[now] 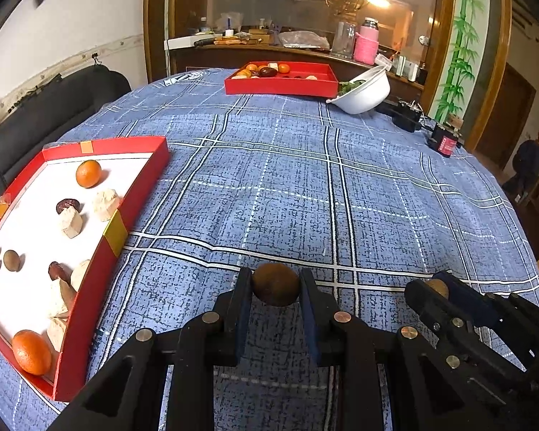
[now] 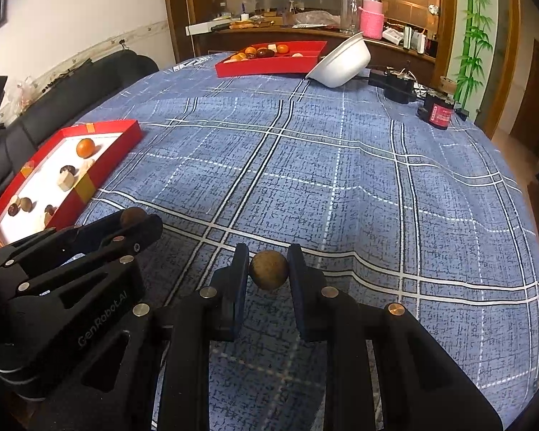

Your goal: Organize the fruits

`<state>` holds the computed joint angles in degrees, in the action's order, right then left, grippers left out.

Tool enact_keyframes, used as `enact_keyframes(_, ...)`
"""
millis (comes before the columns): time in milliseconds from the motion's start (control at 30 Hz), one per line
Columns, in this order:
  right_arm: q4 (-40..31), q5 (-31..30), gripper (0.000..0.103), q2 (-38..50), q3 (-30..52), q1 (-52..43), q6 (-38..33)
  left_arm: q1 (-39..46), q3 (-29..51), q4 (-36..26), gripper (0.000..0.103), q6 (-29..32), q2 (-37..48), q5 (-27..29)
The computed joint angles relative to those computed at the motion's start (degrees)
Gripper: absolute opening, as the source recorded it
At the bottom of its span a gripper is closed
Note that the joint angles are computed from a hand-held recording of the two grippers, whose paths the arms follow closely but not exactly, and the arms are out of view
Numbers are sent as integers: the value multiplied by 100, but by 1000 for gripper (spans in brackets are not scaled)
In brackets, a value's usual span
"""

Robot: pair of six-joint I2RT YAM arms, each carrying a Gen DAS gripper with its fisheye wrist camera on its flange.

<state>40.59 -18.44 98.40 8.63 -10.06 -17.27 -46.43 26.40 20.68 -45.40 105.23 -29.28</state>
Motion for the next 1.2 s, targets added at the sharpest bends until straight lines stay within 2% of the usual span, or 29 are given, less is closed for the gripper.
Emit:
enact_keyframes(600,323,-196,20,-22,-123,-186,54,-21,-48,13,25,4,-52,-139)
enact_keyframes(1200,352,-275,20,-50,-160,-227,12,-16,-30,-56,25,-30,-47,-160)
